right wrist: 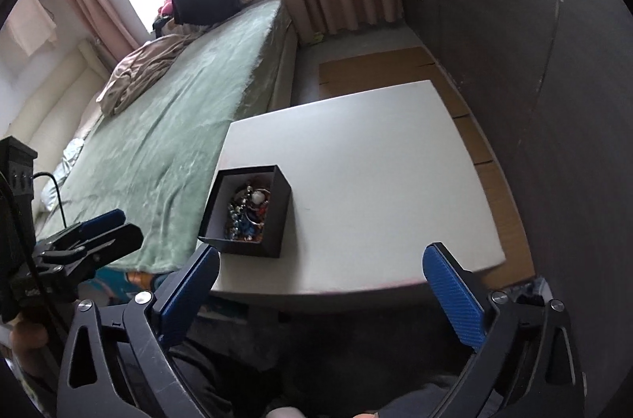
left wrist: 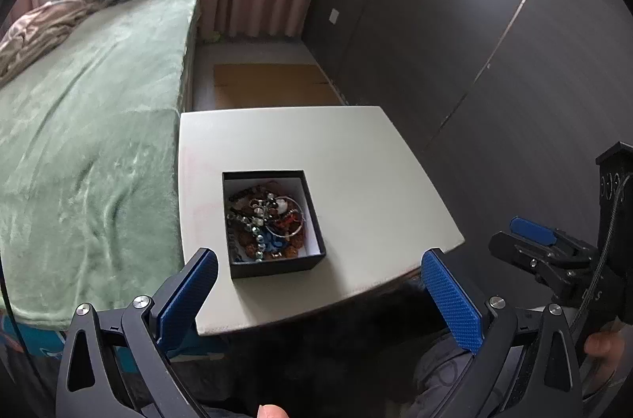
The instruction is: Organize jewelry
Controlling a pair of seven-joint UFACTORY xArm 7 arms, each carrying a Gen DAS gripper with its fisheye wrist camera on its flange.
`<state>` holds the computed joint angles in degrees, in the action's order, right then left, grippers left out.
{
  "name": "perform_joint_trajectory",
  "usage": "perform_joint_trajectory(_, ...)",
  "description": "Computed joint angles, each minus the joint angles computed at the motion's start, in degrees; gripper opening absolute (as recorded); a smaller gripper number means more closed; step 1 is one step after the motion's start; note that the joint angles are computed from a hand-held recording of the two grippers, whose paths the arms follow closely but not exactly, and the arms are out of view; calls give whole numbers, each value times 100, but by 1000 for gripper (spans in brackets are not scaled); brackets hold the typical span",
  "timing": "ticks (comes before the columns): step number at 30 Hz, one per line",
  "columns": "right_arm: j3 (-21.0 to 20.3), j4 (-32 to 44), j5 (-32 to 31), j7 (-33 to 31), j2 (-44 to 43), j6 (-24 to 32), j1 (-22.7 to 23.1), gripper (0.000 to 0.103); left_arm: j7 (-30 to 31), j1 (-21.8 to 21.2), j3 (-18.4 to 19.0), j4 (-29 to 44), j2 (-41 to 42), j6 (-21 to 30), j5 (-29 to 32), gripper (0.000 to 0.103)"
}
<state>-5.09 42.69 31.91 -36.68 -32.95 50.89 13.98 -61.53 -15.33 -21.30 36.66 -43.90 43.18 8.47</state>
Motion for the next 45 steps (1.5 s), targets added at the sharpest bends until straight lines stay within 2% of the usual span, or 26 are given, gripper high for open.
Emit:
perform_joint_trajectory(8, -272, -397, -30, -321, -568, -73, -145, 103, -418, 29, -606, 62, -271, 411, 432, 102)
perform_joint_trajectory(18, -422, -1026, -126, -801, -1174, -474, -98, 103, -796, -11, -977, -323, -763, 593, 883, 102)
perform_joint_trajectory(20, -549, -1054, -70, -881, -1211, -417, -25, 103, -935, 40, -1105, -409, -857, 662, 991, 102)
perform_joint_trajectory(23, -723, -1172, 151, -1072, -1435, -593, 52, 103, -1030, -24, -1071, -515, -950, 581, 1031, 102)
perform_joint_trajectory(25, -801, -1196, 223, -1124, -1466, -603, 83, 103, -1118, 27, -1182, -513, -1060, 624, 1141, 102)
perform_joint_trajectory(33, -828, -1332, 411, -1113, -1599, -824, 60, 103, -1399, 39, -1312, -604, -1243, 715, 1216, 102)
perform_joint_trajectory(37, -768, -1431, 338, -1082, -1737, -948, 82, 103, -1353, 2, -1225, -578, -1111, 749, 1172, 102)
perform_joint_trajectory(45, -739, -1457, 124, -954, -1758, -1025, 186, 103, -1402, 8, -1324, -479, -989, 811, 1320, 102)
